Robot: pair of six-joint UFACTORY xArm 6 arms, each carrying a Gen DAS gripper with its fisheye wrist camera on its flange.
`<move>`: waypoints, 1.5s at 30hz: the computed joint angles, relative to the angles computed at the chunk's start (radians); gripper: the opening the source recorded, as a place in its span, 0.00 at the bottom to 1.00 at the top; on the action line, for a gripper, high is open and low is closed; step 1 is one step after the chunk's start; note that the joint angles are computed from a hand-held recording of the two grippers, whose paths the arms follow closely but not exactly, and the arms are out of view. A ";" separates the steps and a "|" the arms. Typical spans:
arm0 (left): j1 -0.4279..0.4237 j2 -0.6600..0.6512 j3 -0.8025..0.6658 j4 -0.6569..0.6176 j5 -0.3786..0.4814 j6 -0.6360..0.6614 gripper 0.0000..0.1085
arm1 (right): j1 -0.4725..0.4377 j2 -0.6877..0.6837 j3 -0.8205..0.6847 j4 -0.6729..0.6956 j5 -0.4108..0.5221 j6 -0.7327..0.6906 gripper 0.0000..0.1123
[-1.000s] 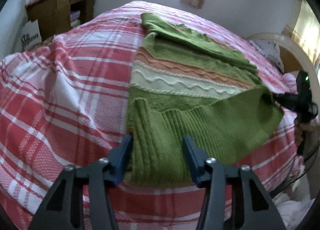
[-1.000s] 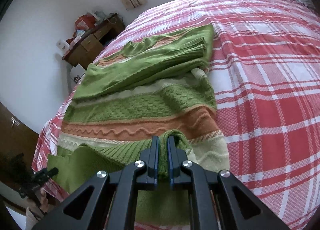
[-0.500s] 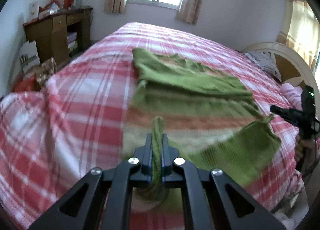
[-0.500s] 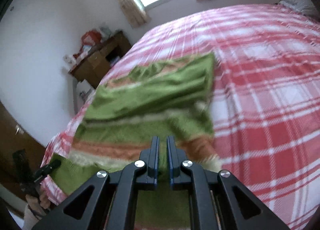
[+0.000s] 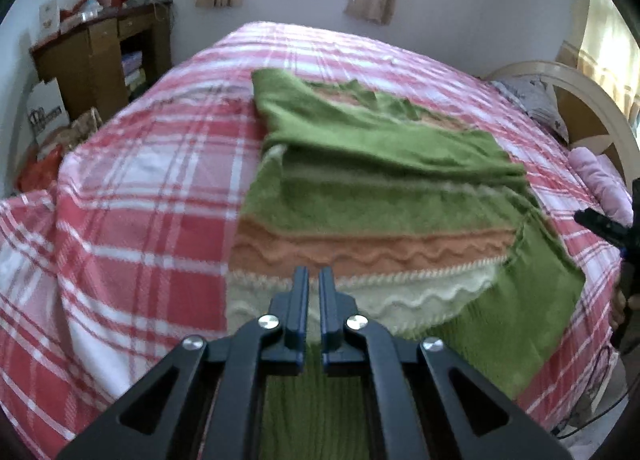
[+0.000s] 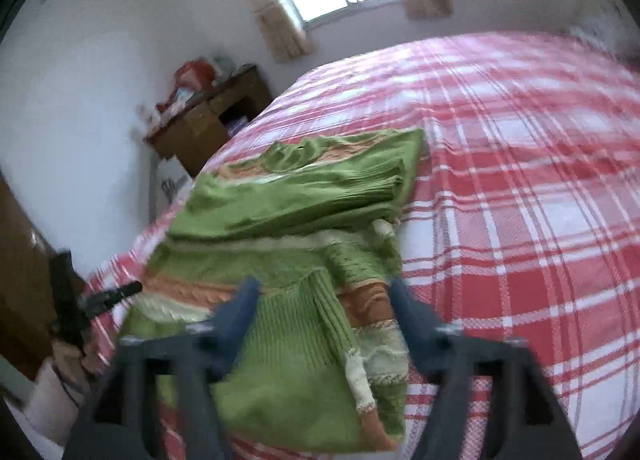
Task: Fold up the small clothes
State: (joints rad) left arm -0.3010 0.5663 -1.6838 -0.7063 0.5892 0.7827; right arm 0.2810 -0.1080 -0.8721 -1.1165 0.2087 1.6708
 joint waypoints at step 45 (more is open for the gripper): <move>-0.003 -0.159 0.250 -0.038 -0.057 0.027 0.08 | 0.077 0.191 -0.118 0.446 0.094 -0.572 0.09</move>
